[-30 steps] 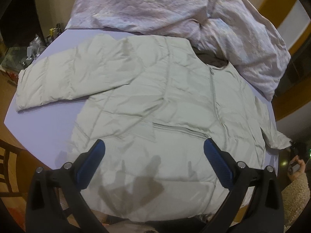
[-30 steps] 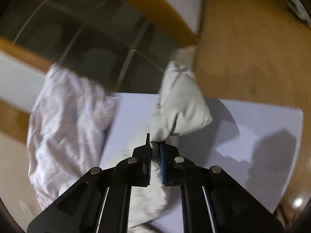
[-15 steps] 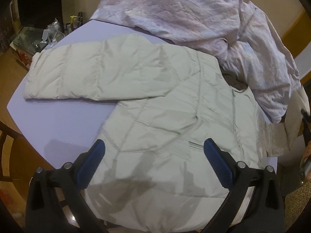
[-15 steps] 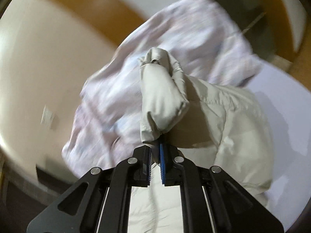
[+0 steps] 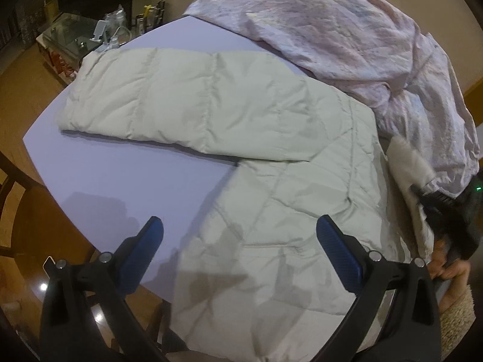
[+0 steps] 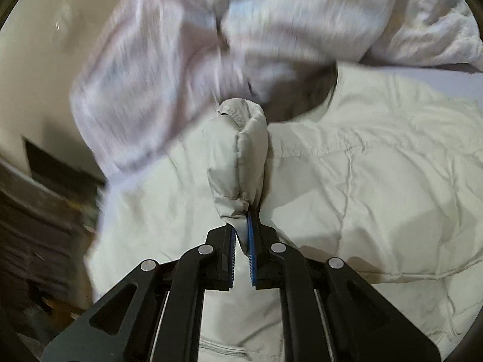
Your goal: Fold large clothes
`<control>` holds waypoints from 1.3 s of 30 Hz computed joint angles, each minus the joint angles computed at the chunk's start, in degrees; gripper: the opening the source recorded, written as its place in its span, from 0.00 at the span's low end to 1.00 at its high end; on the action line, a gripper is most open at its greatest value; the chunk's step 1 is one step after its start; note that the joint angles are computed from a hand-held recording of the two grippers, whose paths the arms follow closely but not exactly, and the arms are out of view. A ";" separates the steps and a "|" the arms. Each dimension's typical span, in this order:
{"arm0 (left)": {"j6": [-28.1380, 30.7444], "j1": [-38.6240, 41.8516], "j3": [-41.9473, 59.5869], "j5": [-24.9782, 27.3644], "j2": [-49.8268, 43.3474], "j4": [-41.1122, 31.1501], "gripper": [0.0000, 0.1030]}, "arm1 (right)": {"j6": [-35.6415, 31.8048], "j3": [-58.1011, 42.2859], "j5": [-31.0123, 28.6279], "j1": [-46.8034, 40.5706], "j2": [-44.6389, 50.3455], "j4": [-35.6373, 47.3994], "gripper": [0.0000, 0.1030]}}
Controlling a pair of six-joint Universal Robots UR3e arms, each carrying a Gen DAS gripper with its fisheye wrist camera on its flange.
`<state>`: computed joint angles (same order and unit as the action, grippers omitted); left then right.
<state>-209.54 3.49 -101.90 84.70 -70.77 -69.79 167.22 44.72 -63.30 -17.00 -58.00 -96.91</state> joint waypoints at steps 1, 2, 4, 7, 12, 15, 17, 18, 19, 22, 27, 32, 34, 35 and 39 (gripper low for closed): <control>0.39 0.73 -0.44 -0.24 0.38 -0.27 0.98 | -0.89 0.43 -2.99 1.28 0.24 -0.11 0.11; 0.65 1.27 -0.63 -0.36 0.39 -0.49 0.98 | -1.54 2.88 -5.21 2.15 -0.67 -1.48 0.12; 1.54 2.77 -1.71 -0.92 1.05 -0.57 0.98 | -3.83 3.79 -10.13 4.48 -0.57 -1.34 0.20; 2.83 4.55 -2.52 -1.36 1.23 -0.84 0.98 | -7.72 6.50 -9.74 5.44 -2.66 -0.15 0.57; 5.10 8.28 -4.17 -2.72 1.68 -0.21 0.98 | -9.88 12.69 -2.21 3.40 -9.40 -4.55 0.47; 6.33 10.97 -5.40 -3.97 2.03 -0.01 0.98 | -2.90 11.28 0.70 0.93 -8.78 -7.96 0.41; 7.18 12.94 -6.25 -5.13 2.34 -0.17 0.98 | 0.30 7.34 0.22 0.85 -5.82 -7.00 0.39; 7.67 14.11 -6.79 -5.84 2.55 -0.25 0.98 | 1.65 3.92 -0.78 1.44 -3.50 -5.52 0.38; 8.07 15.08 -7.31 -6.27 2.86 -0.37 0.98 | 2.37 0.58 -1.81 2.41 -1.16 -4.40 0.38; 8.84 17.74 -8.40 -7.48 3.03 -0.36 0.97 | 1.36 -3.45 -4.66 4.47 2.21 -0.90 0.38; 10.10 22.56 -10.96 -9.23 4.45 0.02 0.96 | 1.04 -7.60 -15.00 10.75 8.28 0.41 0.41; 11.82 29.70 -14.90 -12.47 7.08 0.47 0.96 | -0.56 -3.41 -17.69 12.41 6.99 -4.53 0.41; 12.28 34.63 -17.59 -15.35 9.20 0.15 0.96 | -0.60 -3.23 -16.51 11.86 6.95 -4.48 0.41; 12.57 37.10 -18.19 -16.70 9.83 -0.38 0.96 | -0.66 -3.21 -16.15 11.64 6.87 -4.33 0.41; 11.71 45.55 -20.57 -20.29 12.07 -0.57 0.89 | -0.74 -2.96 -15.51 11.21 6.43 -3.94 0.41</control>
